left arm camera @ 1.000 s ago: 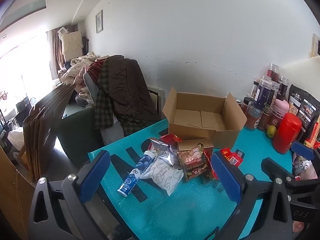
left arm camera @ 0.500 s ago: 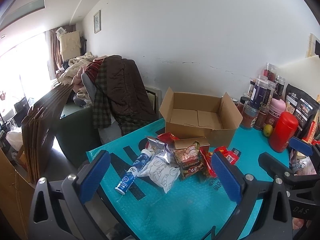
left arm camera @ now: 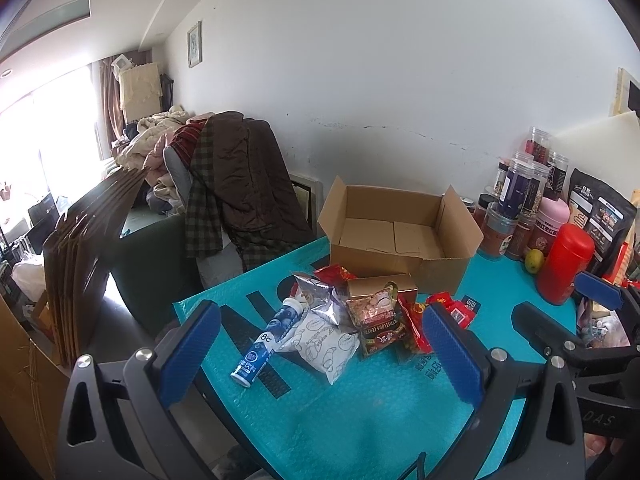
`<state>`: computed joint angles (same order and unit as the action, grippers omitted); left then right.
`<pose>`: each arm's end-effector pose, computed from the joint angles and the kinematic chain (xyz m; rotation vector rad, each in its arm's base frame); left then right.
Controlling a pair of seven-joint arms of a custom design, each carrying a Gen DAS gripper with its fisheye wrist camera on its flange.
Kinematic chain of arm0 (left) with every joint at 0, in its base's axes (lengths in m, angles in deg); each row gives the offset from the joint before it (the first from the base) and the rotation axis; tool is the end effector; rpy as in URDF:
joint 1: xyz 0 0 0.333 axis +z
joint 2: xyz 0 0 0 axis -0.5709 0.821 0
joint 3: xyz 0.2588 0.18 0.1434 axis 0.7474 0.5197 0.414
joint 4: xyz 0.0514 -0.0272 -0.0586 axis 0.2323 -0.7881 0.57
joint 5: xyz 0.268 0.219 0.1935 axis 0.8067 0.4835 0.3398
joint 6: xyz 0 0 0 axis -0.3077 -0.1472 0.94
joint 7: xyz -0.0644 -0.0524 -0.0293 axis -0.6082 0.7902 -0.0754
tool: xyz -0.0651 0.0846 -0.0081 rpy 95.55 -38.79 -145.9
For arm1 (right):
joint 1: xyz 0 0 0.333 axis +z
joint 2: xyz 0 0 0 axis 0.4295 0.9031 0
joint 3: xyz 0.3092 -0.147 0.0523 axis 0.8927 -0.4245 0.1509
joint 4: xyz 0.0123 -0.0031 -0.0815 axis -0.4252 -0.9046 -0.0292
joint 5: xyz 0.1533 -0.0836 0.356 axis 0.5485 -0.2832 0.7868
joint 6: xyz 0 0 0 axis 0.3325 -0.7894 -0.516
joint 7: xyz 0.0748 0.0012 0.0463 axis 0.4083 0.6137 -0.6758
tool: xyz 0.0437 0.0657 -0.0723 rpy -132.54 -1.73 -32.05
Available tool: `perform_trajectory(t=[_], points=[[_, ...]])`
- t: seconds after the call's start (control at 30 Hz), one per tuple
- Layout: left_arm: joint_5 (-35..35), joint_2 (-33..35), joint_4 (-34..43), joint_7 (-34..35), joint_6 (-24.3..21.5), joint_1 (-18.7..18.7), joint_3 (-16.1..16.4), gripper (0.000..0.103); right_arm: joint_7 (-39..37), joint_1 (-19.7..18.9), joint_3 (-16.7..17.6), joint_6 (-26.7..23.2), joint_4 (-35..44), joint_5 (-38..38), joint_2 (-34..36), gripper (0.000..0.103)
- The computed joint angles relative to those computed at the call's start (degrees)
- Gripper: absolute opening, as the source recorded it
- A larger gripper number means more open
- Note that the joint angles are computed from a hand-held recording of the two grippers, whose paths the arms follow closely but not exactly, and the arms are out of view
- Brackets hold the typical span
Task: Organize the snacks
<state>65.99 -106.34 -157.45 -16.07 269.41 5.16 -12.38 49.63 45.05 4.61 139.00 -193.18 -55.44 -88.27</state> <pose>0.3726 -0.1054 0.4362 -1.7996 1.3276 -0.7278 0.4272 0.2121 0.4423 -1.8675 1.1884 -0.6313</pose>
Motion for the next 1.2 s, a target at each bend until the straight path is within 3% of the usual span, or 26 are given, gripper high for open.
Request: perform_trajectory(t=[1.2], points=[[-0.2, -0.7, -1.0, 0.4, 0.2, -1.1, 1.3, 0.103, -0.3, 0.1, 0.2, -0.1, 0.0, 0.5, -0.2, 0.103]])
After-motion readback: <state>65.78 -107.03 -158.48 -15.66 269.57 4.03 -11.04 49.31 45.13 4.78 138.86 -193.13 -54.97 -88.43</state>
